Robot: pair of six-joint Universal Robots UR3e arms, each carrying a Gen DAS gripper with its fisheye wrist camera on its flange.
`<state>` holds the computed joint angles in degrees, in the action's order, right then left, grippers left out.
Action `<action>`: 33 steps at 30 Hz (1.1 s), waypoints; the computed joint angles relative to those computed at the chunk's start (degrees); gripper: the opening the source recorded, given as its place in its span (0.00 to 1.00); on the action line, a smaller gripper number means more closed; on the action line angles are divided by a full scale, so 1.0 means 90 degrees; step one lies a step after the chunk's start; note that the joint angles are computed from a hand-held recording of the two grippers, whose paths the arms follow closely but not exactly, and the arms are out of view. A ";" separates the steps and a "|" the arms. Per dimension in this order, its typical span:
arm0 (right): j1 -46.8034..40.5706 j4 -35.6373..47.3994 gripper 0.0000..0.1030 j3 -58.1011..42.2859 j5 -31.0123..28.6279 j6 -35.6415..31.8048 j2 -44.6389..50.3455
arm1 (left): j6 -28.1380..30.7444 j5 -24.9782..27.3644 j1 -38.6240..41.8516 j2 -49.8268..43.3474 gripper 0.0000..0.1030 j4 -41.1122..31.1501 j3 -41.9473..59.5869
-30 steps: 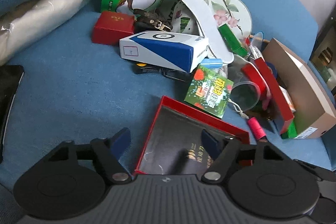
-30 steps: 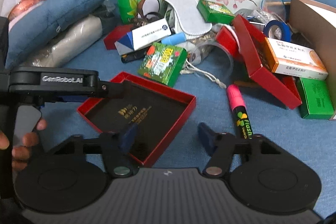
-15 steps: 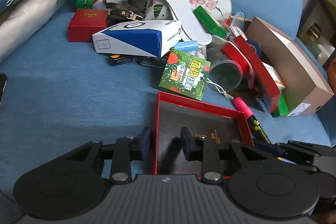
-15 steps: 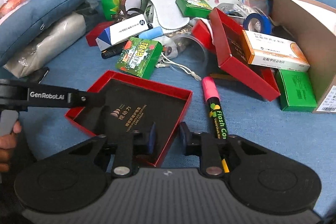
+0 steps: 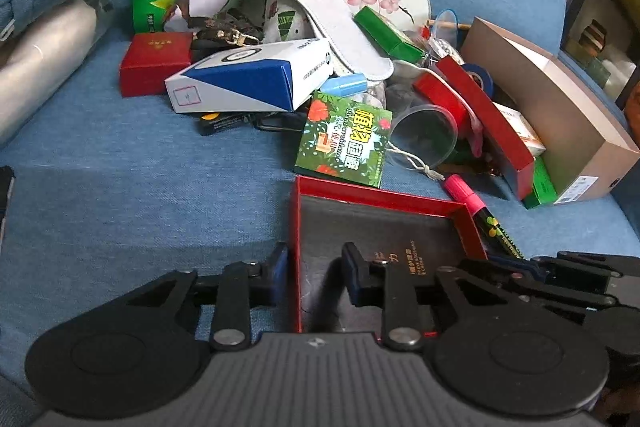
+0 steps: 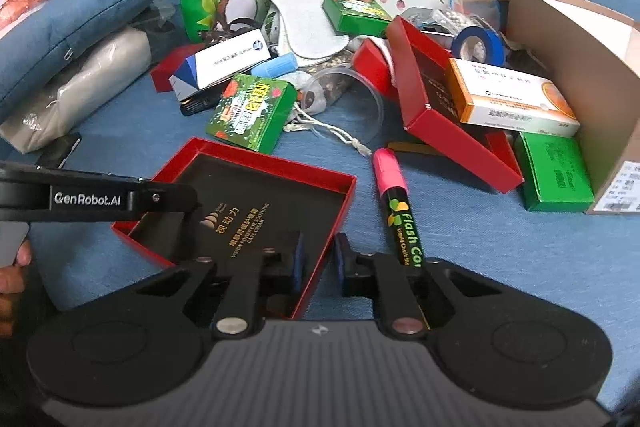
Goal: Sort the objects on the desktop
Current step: 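Grasp the black-lined red tray with the left gripper while the right grips its edge, then carry the red tray into the brown box and open both grippers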
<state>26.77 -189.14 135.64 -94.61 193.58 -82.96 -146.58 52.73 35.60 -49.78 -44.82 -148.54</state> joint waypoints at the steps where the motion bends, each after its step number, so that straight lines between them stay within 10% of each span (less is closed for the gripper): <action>1: 0.0015 0.0046 0.07 0.0007 -0.0048 0.0002 -0.0037 | 0.0042 -0.0045 0.0066 0.0161 0.24 -0.0245 0.0029; 10: 0.0259 -0.0128 0.05 0.0088 -0.0526 -0.0188 -0.0619 | 0.0946 -0.1278 0.1366 0.2556 0.19 -0.3408 0.0708; 14: -0.0086 -0.0232 0.05 0.0074 -0.0511 -0.0502 -0.1166 | -0.0382 -0.1386 0.0428 0.1316 0.19 -0.1418 0.0927; 21: -0.1778 0.0097 0.05 -0.0075 0.0111 -0.1486 -0.2296 | -0.2825 0.0350 -0.3035 -0.2586 0.19 0.3002 0.2392; 33: -0.6311 0.1738 0.05 -0.0261 0.3024 -0.2820 -0.3231 | -0.3998 0.1966 -0.6153 -0.7274 0.19 0.2194 0.8046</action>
